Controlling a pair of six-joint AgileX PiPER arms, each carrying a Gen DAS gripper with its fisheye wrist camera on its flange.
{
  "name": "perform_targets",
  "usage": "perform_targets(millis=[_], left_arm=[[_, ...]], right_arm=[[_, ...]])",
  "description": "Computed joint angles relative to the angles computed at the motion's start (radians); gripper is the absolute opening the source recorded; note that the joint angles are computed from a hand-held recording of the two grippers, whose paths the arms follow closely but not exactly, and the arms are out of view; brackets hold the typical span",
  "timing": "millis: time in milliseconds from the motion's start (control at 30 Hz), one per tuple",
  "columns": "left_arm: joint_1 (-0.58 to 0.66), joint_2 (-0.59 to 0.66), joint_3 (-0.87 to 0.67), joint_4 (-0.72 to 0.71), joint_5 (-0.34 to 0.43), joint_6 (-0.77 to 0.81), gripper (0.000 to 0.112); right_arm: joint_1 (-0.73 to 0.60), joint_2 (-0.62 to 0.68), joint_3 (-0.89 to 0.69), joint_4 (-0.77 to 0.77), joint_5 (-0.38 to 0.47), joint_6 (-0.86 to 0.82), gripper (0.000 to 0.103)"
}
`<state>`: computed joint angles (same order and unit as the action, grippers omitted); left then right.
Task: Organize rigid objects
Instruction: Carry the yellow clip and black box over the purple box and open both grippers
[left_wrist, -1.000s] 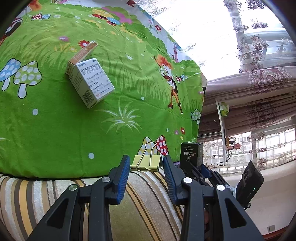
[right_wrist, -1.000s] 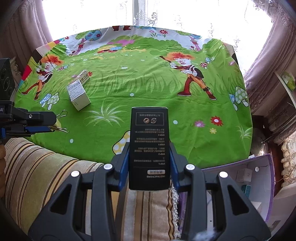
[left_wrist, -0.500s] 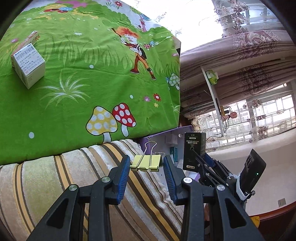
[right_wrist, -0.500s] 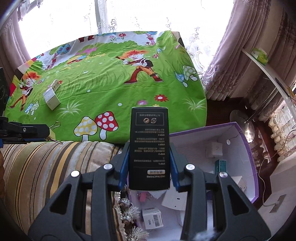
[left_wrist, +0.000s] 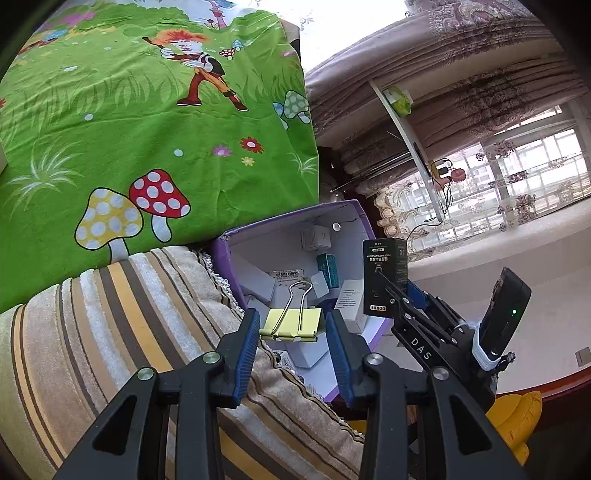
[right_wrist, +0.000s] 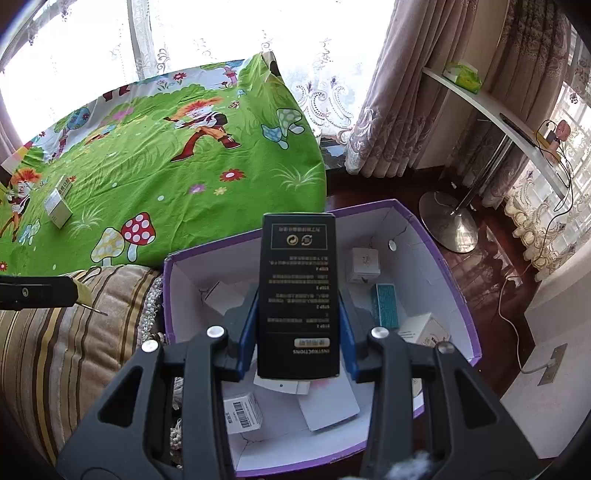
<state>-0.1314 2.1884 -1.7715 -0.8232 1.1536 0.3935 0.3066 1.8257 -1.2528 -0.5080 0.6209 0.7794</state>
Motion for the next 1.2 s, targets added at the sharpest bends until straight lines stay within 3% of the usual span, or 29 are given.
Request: perform_targets(millis=[933,1133,1200], left_arm=[[-0.115,0.027,-0.048,0.024,0.03,0.028,0.04],[-0.117,0.045,-0.065,0.01,0.058,0.027,0.045],[-0.111,0.044,-0.063,0.007,0.058,0.025,0.046]], right_arm=[[-0.049,-0.042,0.068,-0.078,-0.001,0.106,0.043],[-0.055,-0.04,0.068,-0.064,0.008,0.103,0.051],[-0.054,-0.041,0.067,-0.067,0.012,0.105,0.059]])
